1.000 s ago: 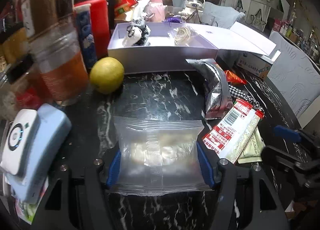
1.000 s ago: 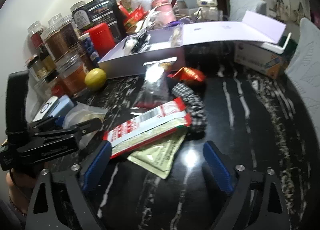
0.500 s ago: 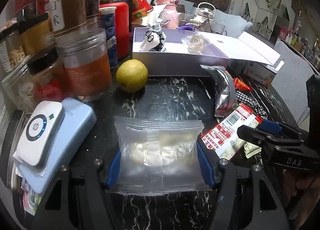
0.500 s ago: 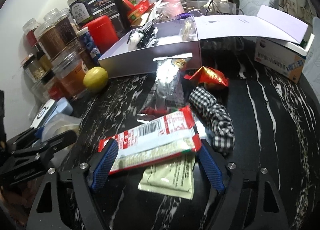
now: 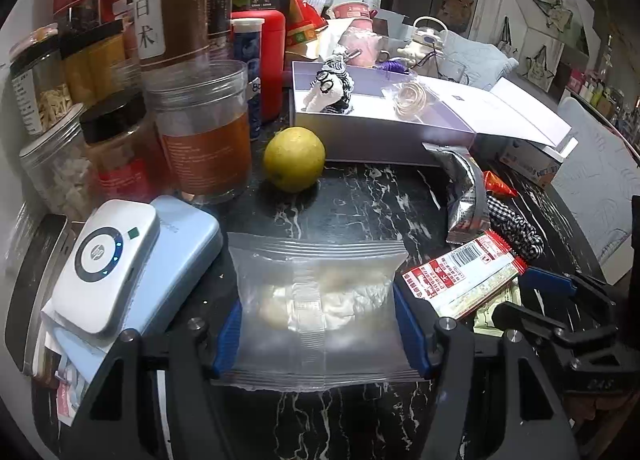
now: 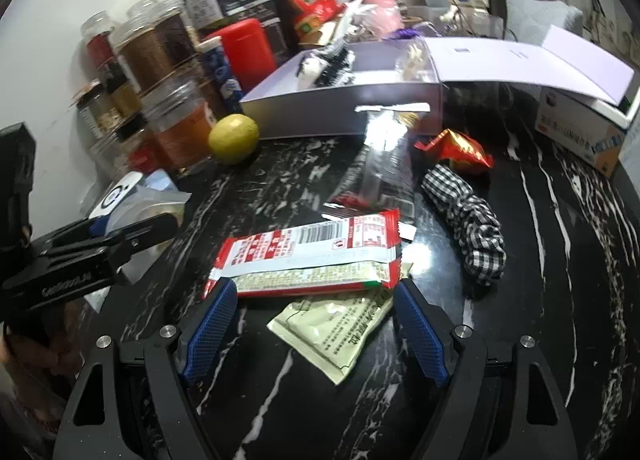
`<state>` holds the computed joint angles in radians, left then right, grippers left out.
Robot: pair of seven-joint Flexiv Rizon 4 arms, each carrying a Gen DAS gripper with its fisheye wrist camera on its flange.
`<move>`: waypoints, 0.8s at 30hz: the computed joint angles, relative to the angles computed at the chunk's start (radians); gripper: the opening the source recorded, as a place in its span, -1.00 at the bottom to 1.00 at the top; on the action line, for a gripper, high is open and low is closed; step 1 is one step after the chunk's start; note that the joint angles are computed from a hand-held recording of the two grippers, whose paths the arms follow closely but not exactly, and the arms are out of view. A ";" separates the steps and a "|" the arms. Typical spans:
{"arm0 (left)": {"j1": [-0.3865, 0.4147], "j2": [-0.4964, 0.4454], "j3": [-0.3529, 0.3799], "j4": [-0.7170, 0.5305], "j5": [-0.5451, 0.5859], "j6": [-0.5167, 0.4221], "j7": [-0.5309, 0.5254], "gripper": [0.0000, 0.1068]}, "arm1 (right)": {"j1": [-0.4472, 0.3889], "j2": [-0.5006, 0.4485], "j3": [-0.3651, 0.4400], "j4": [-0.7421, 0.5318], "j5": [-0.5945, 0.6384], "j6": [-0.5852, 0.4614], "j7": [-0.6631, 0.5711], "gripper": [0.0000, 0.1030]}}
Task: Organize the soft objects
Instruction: 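Reach past the red snack bar and grasp the pale green packet with the right gripper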
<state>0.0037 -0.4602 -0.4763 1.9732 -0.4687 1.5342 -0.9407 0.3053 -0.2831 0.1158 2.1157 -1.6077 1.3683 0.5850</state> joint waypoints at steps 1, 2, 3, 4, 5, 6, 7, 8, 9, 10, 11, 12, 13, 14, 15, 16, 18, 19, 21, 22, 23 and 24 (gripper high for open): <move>-0.001 0.001 0.002 0.000 0.001 -0.001 -0.002 0.22 | 0.004 0.003 0.003 0.002 0.016 -0.009 -0.018 0.59; 0.001 0.001 0.001 0.001 -0.001 -0.001 -0.002 0.21 | 0.012 0.006 0.007 0.005 0.046 -0.026 -0.044 0.60; 0.001 0.001 0.001 0.001 -0.001 -0.002 -0.003 0.21 | 0.027 0.010 0.015 0.011 0.108 -0.058 -0.097 0.60; 0.004 0.002 -0.003 0.002 -0.003 -0.003 -0.002 0.21 | 0.042 0.012 0.020 0.016 0.170 -0.089 -0.145 0.60; 0.010 0.003 -0.009 0.004 -0.007 -0.004 0.001 0.21 | 0.061 0.014 0.027 0.018 0.245 -0.132 -0.196 0.60; 0.014 0.003 -0.015 0.005 -0.013 -0.003 0.001 0.21 | 0.076 0.015 0.025 0.019 0.286 -0.156 -0.217 0.60; 0.016 0.003 -0.017 0.006 -0.015 -0.003 0.001 0.21 | 0.083 0.010 0.014 0.018 0.294 -0.146 -0.209 0.60; 0.016 0.003 -0.017 0.006 -0.017 -0.002 0.000 0.21 | 0.086 0.004 0.005 0.017 0.304 -0.131 -0.203 0.62; 0.015 0.004 -0.015 0.006 -0.018 -0.001 -0.002 0.21 | 0.093 -0.002 0.003 0.014 0.337 -0.134 -0.212 0.63; 0.014 0.005 -0.013 0.006 -0.018 0.000 -0.004 0.21 | 0.103 -0.009 0.004 0.009 0.380 -0.148 -0.231 0.63; 0.013 0.005 -0.011 0.007 -0.018 0.001 -0.005 0.21 | 0.113 -0.015 0.005 0.004 0.419 -0.162 -0.258 0.63; 0.012 0.007 -0.008 0.007 -0.017 0.003 -0.008 0.21 | 0.127 -0.015 0.000 0.000 0.434 -0.183 -0.277 0.64; 0.011 0.008 -0.005 0.008 -0.017 0.005 -0.010 0.21 | 0.139 -0.018 0.002 -0.007 0.460 -0.203 -0.312 0.64; 0.013 0.009 -0.006 0.011 -0.017 0.006 -0.010 0.21 | 0.149 -0.020 0.002 -0.012 0.479 -0.218 -0.341 0.65; 0.015 0.009 -0.008 0.011 -0.018 0.006 -0.012 0.21 | 0.159 -0.022 0.000 -0.016 0.491 -0.235 -0.367 0.65; 0.019 0.009 -0.012 0.011 -0.021 0.003 -0.012 0.21 | 0.169 -0.024 -0.001 -0.020 0.499 -0.253 -0.397 0.65; 0.023 0.009 -0.017 0.011 -0.026 -0.003 -0.012 0.21 | 0.185 -0.025 -0.003 -0.022 0.501 -0.281 -0.446 0.63; 0.022 0.008 -0.017 0.010 -0.027 -0.007 -0.012 0.21 | 0.192 -0.023 -0.008 -0.020 0.492 -0.290 -0.444 0.60; 0.009 0.007 -0.003 0.007 -0.023 -0.007 -0.014 0.21 | 0.202 -0.017 -0.014 -0.016 0.473 -0.320 -0.432 0.35; -0.007 0.008 0.013 0.004 -0.014 -0.009 -0.017 0.21 | 0.201 -0.011 -0.020 -0.009 0.448 -0.319 -0.409 0.26; -0.007 0.008 0.012 0.003 -0.013 -0.012 -0.013 0.21 | 0.199 -0.010 -0.018 -0.008 0.442 -0.322 -0.407 0.21; 0.002 0.009 -0.001 0.007 -0.018 -0.016 -0.006 0.21 | 0.194 -0.009 -0.018 -0.005 0.430 -0.316 -0.403 0.08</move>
<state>0.0052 -0.4516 -0.4777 1.9800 -0.4869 1.5183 -0.9463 0.4998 -0.2922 0.0977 2.1106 -1.1775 1.0522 0.1819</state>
